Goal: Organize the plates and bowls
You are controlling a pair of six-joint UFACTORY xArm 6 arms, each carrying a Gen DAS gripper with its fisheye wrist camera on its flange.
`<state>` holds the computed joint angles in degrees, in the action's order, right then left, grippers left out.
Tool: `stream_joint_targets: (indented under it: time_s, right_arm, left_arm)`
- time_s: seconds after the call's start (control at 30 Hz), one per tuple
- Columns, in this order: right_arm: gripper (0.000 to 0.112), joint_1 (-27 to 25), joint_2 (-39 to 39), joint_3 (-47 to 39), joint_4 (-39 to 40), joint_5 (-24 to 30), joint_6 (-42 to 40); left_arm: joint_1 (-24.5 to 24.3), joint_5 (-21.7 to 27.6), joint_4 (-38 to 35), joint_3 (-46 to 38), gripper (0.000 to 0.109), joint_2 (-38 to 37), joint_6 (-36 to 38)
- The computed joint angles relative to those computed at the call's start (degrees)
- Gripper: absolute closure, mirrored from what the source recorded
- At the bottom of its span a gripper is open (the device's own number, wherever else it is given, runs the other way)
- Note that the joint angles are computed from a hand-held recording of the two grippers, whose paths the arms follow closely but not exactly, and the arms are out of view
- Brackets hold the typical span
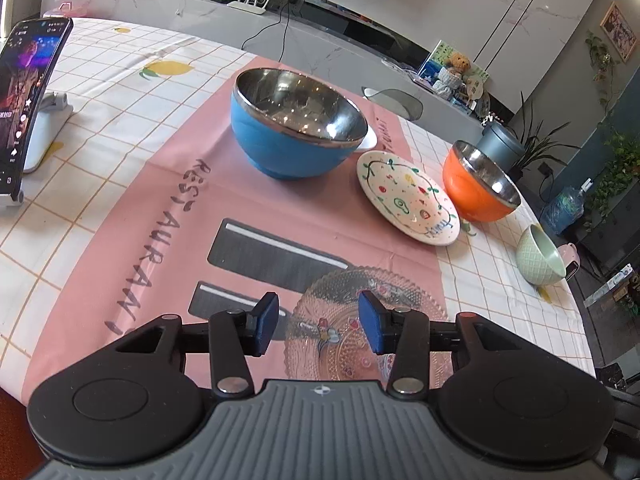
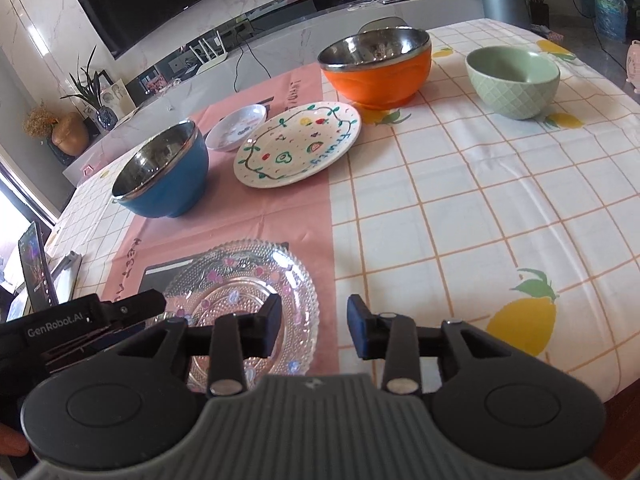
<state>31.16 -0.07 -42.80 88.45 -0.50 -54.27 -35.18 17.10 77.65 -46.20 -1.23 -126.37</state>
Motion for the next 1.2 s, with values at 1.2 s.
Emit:
stream_joint_targets:
  time_s: [1.2]
  right_arm:
    - [0.066,-11.7,22.7,-26.6,-4.9,7.9,5.5]
  left_arm:
    - [8.7,-15.7,-28.4,-24.7,0.059,26.6,22.7]
